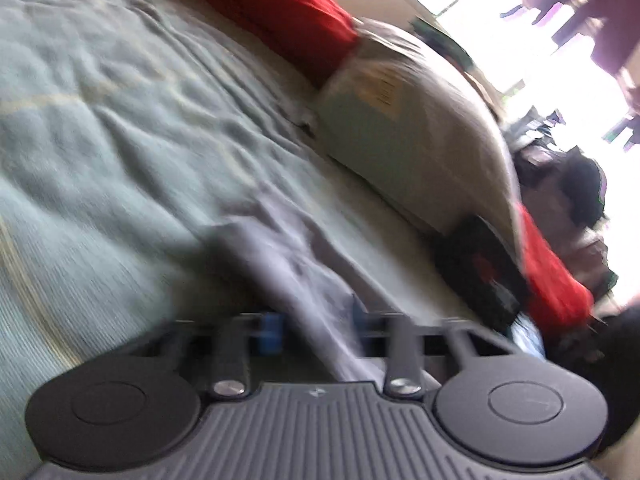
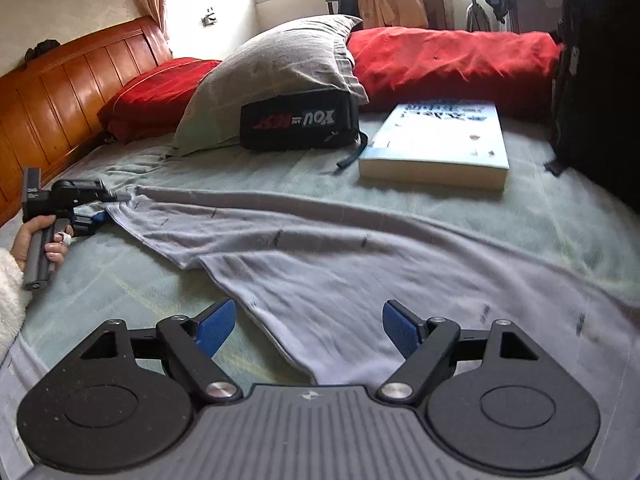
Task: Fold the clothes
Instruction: 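Grasp the folded leg end with the left gripper while the right gripper approaches it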
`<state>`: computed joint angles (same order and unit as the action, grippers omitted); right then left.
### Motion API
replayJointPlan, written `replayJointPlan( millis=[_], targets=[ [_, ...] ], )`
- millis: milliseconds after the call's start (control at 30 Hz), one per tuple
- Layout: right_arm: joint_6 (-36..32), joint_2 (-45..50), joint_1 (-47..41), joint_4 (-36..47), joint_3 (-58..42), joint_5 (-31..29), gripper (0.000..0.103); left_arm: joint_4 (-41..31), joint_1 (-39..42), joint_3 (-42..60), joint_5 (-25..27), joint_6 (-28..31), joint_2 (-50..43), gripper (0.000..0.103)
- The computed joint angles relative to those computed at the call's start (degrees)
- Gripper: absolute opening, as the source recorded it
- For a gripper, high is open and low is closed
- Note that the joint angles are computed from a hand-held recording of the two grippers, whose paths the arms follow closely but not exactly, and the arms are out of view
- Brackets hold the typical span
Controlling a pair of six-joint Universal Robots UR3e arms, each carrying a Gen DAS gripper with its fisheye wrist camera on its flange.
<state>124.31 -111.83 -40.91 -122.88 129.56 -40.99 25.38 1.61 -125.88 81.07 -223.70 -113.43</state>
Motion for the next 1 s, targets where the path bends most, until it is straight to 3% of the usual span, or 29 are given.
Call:
replayJointPlan(
  millis=[133,333,433,500,600,733,800,1000],
  targets=[
    [9.97,6.36,9.51,-13.06,-3.3,-3.96,0.085,6.25,-2.16,-1.76,6.5,2.41,-2.39,0.005],
    [25.42,23.13,29.43,-30.09,-16.77,-16.12,0.085,-6.88,-1.39,-2.05,6.56,7.73,6.77,0.007],
    [29.87,33.08,38.48,-34.17,-27.42,-22.25,0.084,-14.92,1.51,-2.97,1.72,9.54,12.39,0.011],
    [31.57,40.3,44.02,-33.69,-36.78,-26.82,0.078,-18.31,3.35,-3.82,-0.85,11.92,14.94,0.015],
    [32.39,51.89,51.11,-30.79,-52.37,-33.68,0.071,-17.4,6.2,-6.84,-3.11,10.2,16.49,0.017],
    [33.5,63.94,55.72,-24.64,-68.99,-37.69,0.06,-14.89,7.51,-8.45,-5.07,9.69,16.19,0.018],
    [33.37,68.07,56.34,-21.04,-75.18,-36.04,0.054,-14.7,6.68,-7.9,-4.24,9.8,15.64,0.019],
    [30.99,79.92,57.77,-9.83,-94.79,-28.2,0.045,-9.13,10.15,-10.78,-9.12,8.15,14.03,0.021]
  ],
)
